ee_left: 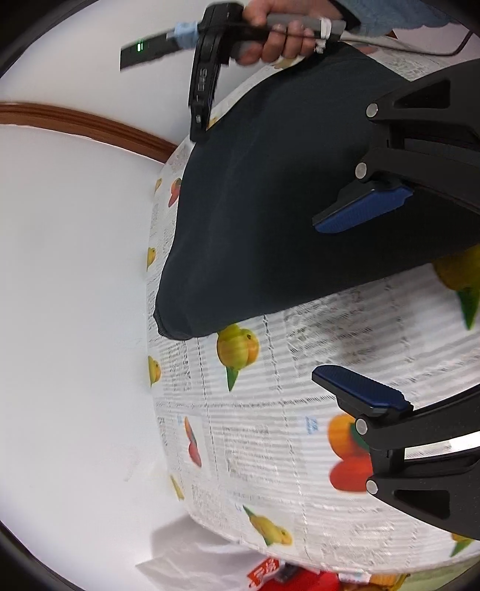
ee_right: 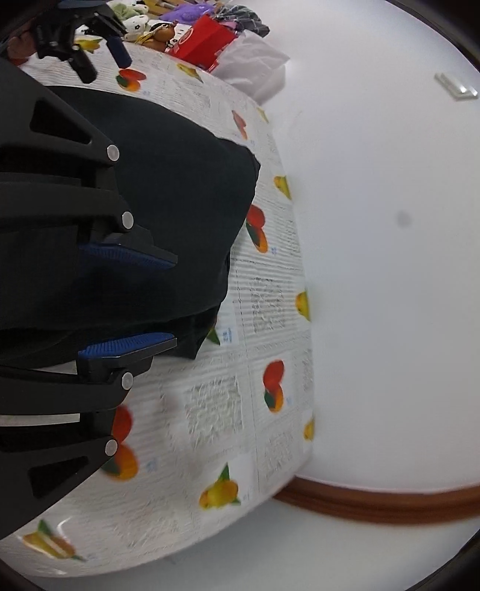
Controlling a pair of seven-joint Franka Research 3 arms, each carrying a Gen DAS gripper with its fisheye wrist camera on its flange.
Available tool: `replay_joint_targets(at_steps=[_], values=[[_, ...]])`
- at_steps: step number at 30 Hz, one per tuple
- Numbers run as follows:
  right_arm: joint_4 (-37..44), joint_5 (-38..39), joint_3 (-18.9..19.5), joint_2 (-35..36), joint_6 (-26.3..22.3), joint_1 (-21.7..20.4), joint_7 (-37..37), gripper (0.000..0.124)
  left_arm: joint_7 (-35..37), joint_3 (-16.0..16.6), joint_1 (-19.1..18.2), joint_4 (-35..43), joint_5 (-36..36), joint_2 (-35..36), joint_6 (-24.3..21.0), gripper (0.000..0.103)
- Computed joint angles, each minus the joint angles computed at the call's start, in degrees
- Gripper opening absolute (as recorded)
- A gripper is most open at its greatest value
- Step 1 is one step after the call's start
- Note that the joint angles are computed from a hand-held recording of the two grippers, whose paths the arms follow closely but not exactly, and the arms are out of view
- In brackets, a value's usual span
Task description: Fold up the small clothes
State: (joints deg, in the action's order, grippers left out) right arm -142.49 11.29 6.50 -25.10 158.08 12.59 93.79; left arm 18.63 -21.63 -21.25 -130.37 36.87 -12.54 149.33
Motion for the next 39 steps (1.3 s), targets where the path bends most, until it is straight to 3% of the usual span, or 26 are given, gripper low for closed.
replay_joint_targets(at_steps=[3,5,6,7,8,9,10,13,16,19,24,30,32,33,34,36,37,39], values=[[4.7,-1.9,1.5,6.0,-2.0,-1.9,4.1,0.036,3.0,1.5,0.0,0.6,-2.4,1.9,2.7,0.072],[5.9,0.4,-0.4,8.2,-1.0,-0.2,3.0,0.028,5.0,2.0,-0.1,0.9,-3.7,2.8,3.3,0.076],[5.9,5.5,-3.2,8.7,0.5,3.0,-2.1,0.004,5.8,2.2,0.0,0.8,-4.1,2.9,3.7,0.076],[4.9,9.2,-5.0,8.0,3.7,5.2,-7.3,0.003,6.3,2.3,0.0,0.5,-4.4,2.9,4.1,0.076],[2.4,10.4,-5.0,6.5,10.0,6.0,-10.2,0.003,6.7,2.4,0.0,0.2,-4.8,2.7,4.5,0.076],[0.8,9.2,-3.6,5.8,14.2,4.9,-10.5,0.003,7.1,2.4,0.1,0.0,-5.1,2.5,4.7,0.076],[0.4,8.1,-2.5,5.7,15.2,3.7,-10.0,0.003,7.4,2.4,0.1,-0.2,-5.3,2.4,4.8,0.076],[2.0,0.9,3.4,7.4,11.4,-3.2,-3.5,0.003,8.1,2.4,0.2,-0.3,-6.2,2.3,5.2,0.076],[4.0,-2.9,3.5,8.7,7.7,-4.2,0.8,0.005,7.8,2.0,0.4,-0.1,-6.1,2.2,4.5,0.076],[2.5,0.9,-0.8,5.8,6.2,-0.6,-1.4,0.016,7.3,1.6,0.2,-0.5,-6.2,1.3,3.8,0.074],[-4.2,2.1,-2.7,-4.2,4.3,0.6,-4.4,0.034,4.8,0.7,-0.1,-3.2,-6.0,-1.4,4.7,0.074],[-11.1,9.7,-7.8,-13.1,-0.8,6.3,-11.9,0.034,1.6,-0.3,-0.2,-5.0,-6.6,-2.8,6.1,0.074],[-12.5,13.3,-8.9,-13.0,-0.1,8.2,-14.2,0.033,0.5,-0.6,0.0,-5.0,-6.2,-2.7,6.0,0.074],[-13.0,14.7,-9.2,-12.7,0.8,9.0,-15.5,0.010,0.2,-0.6,0.0,-5.0,-6.1,-2.6,5.9,0.074],[-13.4,15.6,-9.7,-12.3,2.0,9.9,-17.8,0.002,0.2,-0.5,-0.2,-4.9,-6.4,-2.6,5.5,0.074],[-15.5,17.2,-9.3,-13.8,7.9,10.1,-19.9,0.002,0.5,-0.3,-0.6,-4.8,-7.1,-2.8,4.5,0.074],[-16.4,19.3,-11.5,-15.1,10.2,12.3,-21.8,0.002,0.6,-0.4,-0.7,-4.7,-7.2,-2.9,4.0,0.074],[-16.2,19.7,-10.5,-14.7,9.6,10.9,-20.8,0.002,1.0,-0.5,-1.0,-4.5,-7.3,-2.8,3.1,0.074]])
